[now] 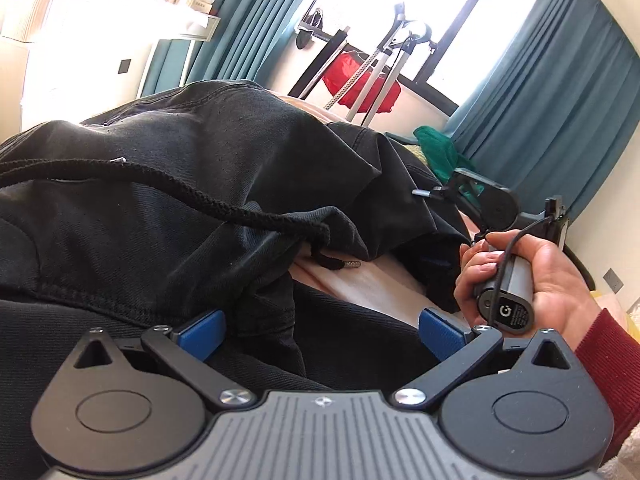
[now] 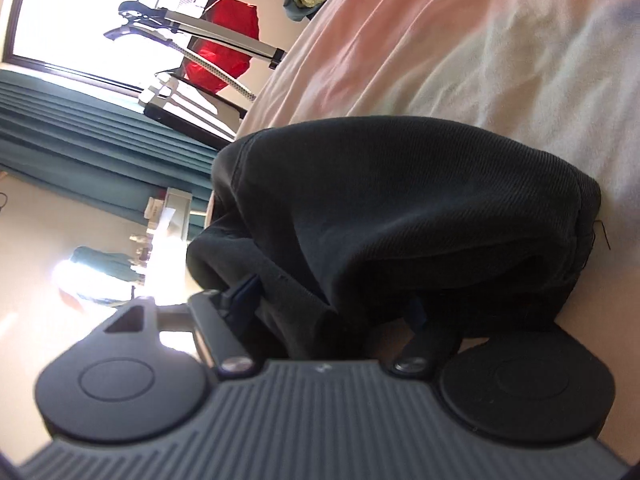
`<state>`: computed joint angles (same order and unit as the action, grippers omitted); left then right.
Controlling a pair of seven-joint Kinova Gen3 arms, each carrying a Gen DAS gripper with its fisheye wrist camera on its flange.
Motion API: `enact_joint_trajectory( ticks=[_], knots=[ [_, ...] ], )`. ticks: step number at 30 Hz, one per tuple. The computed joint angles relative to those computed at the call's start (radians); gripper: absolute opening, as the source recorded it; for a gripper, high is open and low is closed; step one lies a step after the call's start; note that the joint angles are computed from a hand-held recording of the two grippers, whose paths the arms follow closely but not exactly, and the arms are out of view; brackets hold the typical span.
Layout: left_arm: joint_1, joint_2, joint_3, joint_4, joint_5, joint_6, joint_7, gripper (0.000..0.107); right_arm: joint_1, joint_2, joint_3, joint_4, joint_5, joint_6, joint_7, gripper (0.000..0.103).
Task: Fold clothes
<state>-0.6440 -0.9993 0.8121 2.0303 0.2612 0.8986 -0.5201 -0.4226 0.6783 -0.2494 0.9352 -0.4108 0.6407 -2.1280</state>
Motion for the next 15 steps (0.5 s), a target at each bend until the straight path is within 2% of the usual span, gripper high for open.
enact_joint_trajectory(
  ticks=[1,2,4,5,8,9,11,13,15],
  knots=[
    [0.003,-0.005,-0.006,0.013,0.003,-0.014,0.001,0.103,-0.024,0.007,0.035,-0.031,0.036,0.016,-0.013,0.024],
    [0.007,-0.011,-0.012,0.025,0.005,-0.028,0.002,0.103,-0.046,0.015,0.069,-0.062,0.070,0.033,-0.023,0.020],
    [0.022,-0.021,-0.026,0.053,0.011,-0.066,0.004,0.103,-0.086,0.002,0.141,-0.092,0.108,0.037,-0.007,0.018],
    [0.033,-0.026,-0.034,0.067,0.015,-0.090,0.005,0.103,-0.092,-0.008,0.152,-0.109,0.131,0.044,0.020,0.017],
    [0.045,-0.040,-0.041,0.072,0.009,-0.126,0.005,0.103,-0.065,-0.045,0.095,-0.152,0.233,0.048,0.142,0.015],
    [0.046,-0.050,-0.044,0.070,0.005,-0.126,0.009,0.103,-0.064,-0.073,0.089,-0.138,0.273,0.019,0.183,0.009],
    [0.054,-0.077,-0.057,0.072,0.002,-0.137,0.016,0.103,-0.044,-0.147,0.083,-0.080,0.326,-0.062,0.264,0.009],
    [0.061,-0.101,-0.072,0.078,-0.002,-0.156,0.015,0.103,0.039,-0.206,0.013,-0.020,0.315,-0.128,0.346,0.009],
    [0.060,-0.111,-0.080,0.074,-0.007,-0.158,0.013,0.103,0.132,-0.246,-0.046,0.030,0.255,-0.128,0.427,0.009]
  ],
)
